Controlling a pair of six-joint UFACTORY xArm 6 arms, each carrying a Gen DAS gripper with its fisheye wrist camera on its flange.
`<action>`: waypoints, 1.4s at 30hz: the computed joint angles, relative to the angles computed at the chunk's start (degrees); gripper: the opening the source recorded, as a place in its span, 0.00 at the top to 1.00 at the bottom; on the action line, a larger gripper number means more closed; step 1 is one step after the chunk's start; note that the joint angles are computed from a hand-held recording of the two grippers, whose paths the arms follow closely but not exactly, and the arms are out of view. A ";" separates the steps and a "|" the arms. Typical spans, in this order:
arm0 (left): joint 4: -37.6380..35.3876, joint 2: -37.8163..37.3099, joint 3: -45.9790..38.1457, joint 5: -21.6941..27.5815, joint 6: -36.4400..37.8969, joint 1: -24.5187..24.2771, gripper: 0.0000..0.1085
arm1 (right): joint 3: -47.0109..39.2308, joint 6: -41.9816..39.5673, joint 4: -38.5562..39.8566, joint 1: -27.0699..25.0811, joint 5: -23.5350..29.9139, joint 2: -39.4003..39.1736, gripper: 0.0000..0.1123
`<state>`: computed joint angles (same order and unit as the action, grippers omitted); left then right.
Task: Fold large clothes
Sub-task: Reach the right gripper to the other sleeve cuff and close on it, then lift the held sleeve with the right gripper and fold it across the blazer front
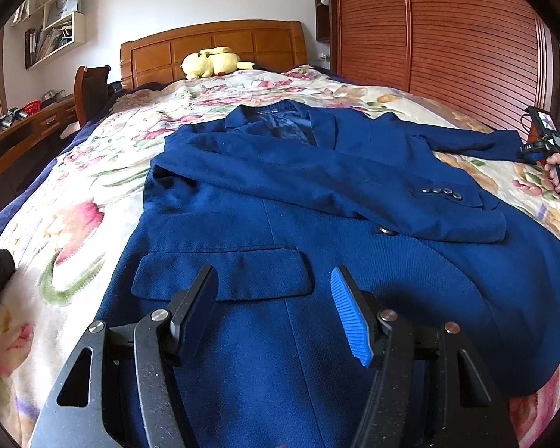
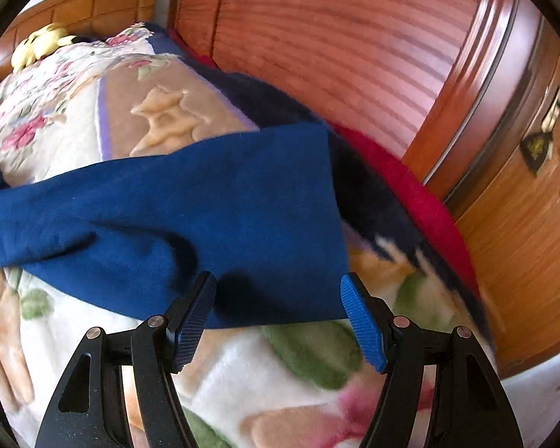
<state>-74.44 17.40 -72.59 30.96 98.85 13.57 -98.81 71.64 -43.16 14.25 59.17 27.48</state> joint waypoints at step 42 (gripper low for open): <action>-0.50 -0.18 0.07 1.03 0.47 0.38 0.41 | -20.38 -21.65 3.73 14.03 6.87 3.93 0.94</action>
